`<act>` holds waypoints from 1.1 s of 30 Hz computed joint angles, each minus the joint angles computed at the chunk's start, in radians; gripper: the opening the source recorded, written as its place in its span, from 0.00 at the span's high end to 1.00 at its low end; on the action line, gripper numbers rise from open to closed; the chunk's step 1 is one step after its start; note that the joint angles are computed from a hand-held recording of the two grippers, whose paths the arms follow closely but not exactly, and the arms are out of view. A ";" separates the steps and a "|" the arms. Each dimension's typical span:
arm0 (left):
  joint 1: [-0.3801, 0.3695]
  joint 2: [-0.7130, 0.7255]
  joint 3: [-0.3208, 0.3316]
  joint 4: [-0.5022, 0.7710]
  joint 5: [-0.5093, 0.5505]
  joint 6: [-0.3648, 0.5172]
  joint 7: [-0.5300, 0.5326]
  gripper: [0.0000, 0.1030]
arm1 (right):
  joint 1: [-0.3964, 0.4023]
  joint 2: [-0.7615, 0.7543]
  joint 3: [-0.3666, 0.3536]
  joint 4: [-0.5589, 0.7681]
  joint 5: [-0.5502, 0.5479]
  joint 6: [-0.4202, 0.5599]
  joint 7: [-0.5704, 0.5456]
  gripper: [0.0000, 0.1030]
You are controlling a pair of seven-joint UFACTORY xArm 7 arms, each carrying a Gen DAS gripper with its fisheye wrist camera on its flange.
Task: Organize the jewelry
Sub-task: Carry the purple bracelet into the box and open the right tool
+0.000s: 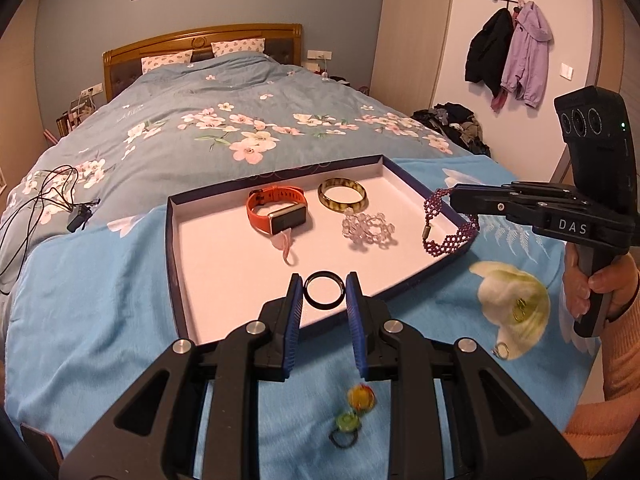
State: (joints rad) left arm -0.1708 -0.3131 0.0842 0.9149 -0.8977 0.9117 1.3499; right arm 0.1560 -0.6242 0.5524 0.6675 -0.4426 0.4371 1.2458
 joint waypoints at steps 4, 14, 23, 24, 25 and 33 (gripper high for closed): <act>-0.007 0.031 -0.015 0.021 -0.002 -0.018 -0.009 0.78 | -0.013 0.042 -0.010 0.022 -0.012 -0.006 -0.016 0.99; -0.015 0.097 -0.055 0.058 0.004 -0.059 -0.040 0.78 | -0.008 0.110 -0.051 0.042 -0.033 -0.011 -0.034 0.99; -0.016 0.168 -0.091 0.096 0.039 -0.087 -0.090 0.78 | -0.001 0.161 -0.092 0.049 -0.048 -0.026 -0.046 0.99; -0.015 0.176 -0.094 0.101 0.044 -0.087 -0.098 0.78 | -0.001 0.166 -0.096 0.048 -0.048 -0.028 -0.046 0.99; -0.015 0.184 -0.098 0.107 0.049 -0.089 -0.105 0.78 | 0.000 0.170 -0.101 0.047 -0.049 -0.030 -0.046 0.99; -0.014 0.231 -0.127 0.139 0.080 -0.106 -0.147 0.78 | 0.003 0.203 -0.134 0.047 -0.046 -0.026 -0.053 0.99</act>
State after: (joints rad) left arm -0.1849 -0.0818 -0.0432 1.0538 -0.8173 0.8059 1.2029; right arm 0.1586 -0.4212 0.4188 0.7144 -0.4884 0.4107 1.1925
